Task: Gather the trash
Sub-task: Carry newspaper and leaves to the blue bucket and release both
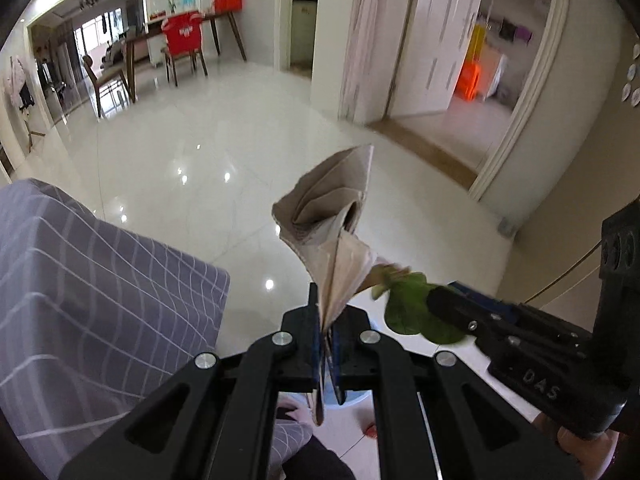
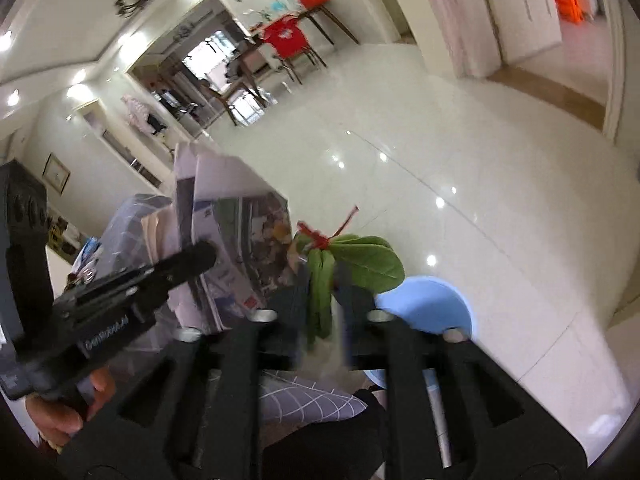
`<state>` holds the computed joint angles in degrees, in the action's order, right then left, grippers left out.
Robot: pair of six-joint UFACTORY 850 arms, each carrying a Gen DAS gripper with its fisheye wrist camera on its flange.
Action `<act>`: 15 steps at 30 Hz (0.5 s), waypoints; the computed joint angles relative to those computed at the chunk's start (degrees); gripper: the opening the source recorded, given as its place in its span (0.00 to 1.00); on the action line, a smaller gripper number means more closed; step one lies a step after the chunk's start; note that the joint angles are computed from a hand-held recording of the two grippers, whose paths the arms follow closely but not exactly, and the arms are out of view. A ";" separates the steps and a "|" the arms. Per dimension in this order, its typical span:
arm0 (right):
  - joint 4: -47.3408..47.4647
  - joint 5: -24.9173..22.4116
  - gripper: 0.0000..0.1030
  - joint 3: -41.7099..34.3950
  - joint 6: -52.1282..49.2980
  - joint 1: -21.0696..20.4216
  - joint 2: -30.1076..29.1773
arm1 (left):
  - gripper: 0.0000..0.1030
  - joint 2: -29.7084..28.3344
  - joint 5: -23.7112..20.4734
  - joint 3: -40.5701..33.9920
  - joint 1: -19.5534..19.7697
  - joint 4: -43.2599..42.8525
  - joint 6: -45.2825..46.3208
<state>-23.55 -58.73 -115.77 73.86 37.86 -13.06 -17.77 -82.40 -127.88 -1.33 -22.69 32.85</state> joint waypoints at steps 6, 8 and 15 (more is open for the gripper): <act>1.01 2.71 0.70 7.76 1.77 -0.75 3.66 | 0.04 0.28 0.42 4.81 -0.32 1.54 1.52; -0.48 2.18 0.70 8.98 3.14 0.05 4.64 | 0.04 0.96 0.79 6.69 -0.91 1.77 1.87; -7.17 0.01 0.70 12.01 11.08 2.78 7.03 | 0.05 1.84 -0.25 9.14 -0.65 1.04 3.10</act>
